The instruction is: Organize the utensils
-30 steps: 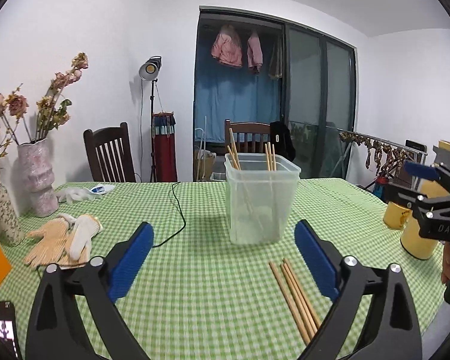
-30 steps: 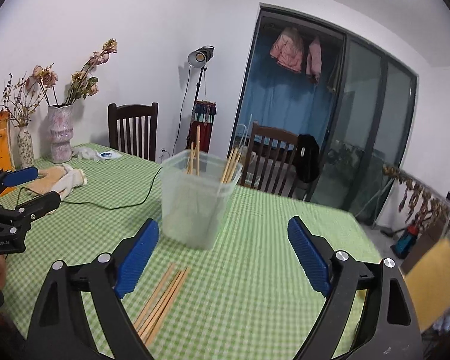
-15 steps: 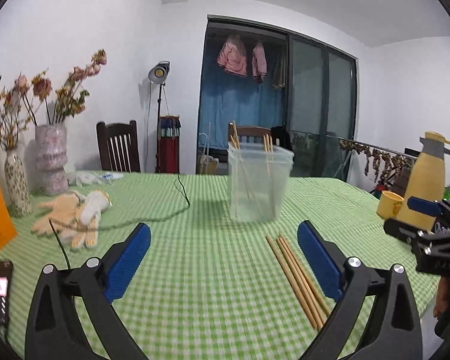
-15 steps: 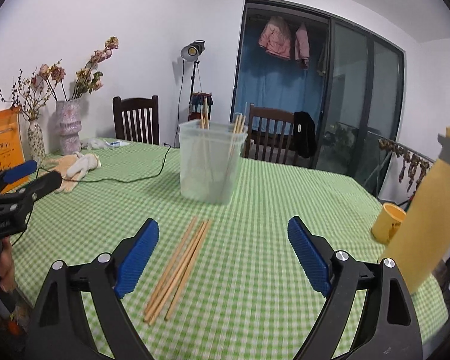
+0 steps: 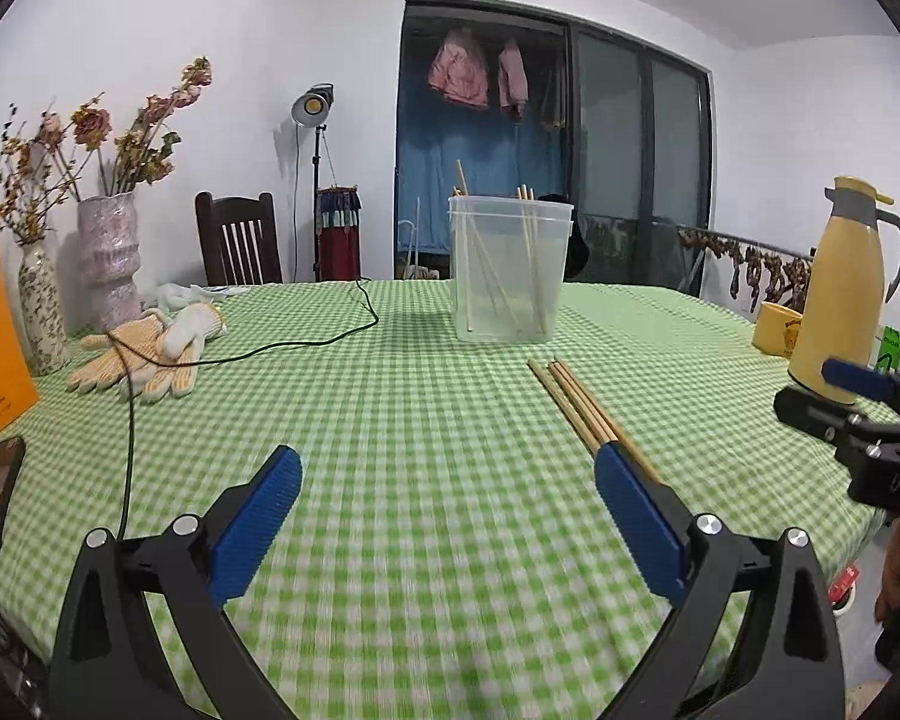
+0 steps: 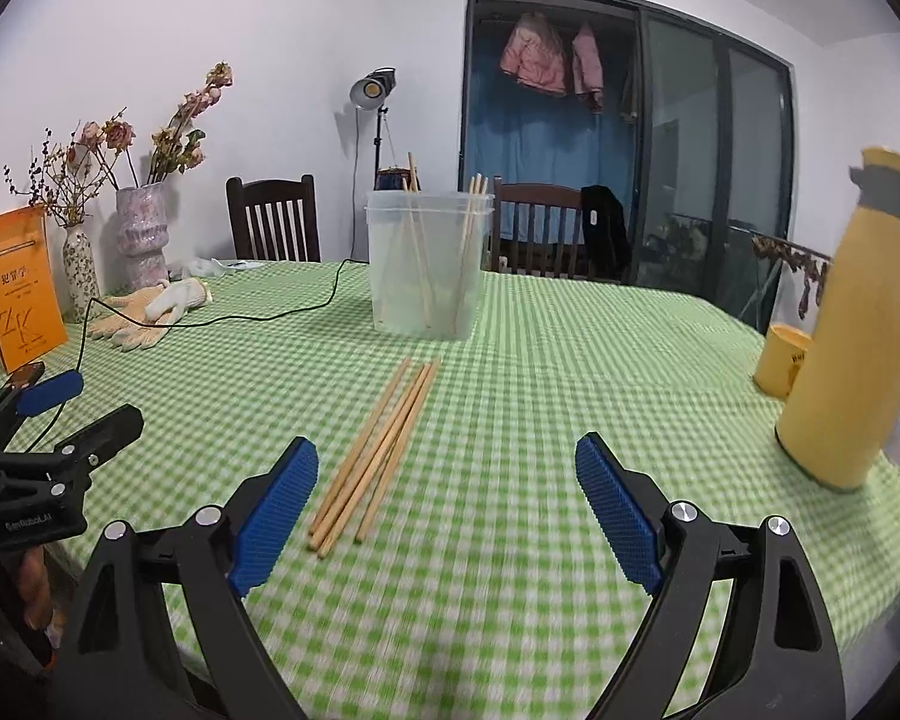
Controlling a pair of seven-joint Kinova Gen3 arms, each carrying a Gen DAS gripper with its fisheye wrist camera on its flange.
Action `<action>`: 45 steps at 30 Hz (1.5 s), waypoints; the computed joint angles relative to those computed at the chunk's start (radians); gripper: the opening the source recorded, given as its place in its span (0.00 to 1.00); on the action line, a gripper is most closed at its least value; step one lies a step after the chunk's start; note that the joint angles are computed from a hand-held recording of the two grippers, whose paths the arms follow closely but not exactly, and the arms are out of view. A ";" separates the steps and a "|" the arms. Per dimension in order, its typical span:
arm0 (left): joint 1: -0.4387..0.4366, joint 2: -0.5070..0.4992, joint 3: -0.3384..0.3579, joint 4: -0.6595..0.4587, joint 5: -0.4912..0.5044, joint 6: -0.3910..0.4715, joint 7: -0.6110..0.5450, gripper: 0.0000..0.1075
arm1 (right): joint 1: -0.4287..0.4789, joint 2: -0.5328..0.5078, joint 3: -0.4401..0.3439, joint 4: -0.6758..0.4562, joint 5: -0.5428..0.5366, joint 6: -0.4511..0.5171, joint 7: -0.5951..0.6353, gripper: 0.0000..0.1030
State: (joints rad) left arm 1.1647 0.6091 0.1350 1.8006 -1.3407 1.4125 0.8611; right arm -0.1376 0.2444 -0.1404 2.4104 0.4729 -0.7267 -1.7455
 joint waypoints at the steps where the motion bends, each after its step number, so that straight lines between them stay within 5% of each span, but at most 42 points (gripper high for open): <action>1: 0.016 0.012 -0.002 0.000 -0.006 0.018 0.011 0.88 | -0.005 0.004 0.001 0.015 -0.017 -0.009 0.008 0.82; 6: 0.057 0.059 -0.004 -0.019 -0.021 0.078 -0.012 0.88 | -0.011 0.026 -0.005 0.055 -0.042 -0.040 0.023 0.82; 26: 0.042 0.055 -0.008 -0.021 -0.034 0.008 -0.040 0.89 | -0.044 0.039 0.014 0.067 -0.160 -0.036 0.113 0.82; 32: 0.015 0.031 -0.004 -0.004 -0.043 -0.054 -0.061 0.89 | -0.076 0.044 0.017 0.030 -0.222 0.051 0.174 0.81; 45: -0.093 -0.044 0.001 0.078 -0.087 -0.173 0.038 0.89 | -0.141 0.096 -0.036 -0.147 -0.240 0.290 0.215 0.41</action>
State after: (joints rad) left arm 1.0715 0.5648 0.1359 1.8790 -1.4280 1.2393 0.8989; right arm -0.2782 0.3408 -0.1764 2.2637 0.2332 -0.4372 -1.5304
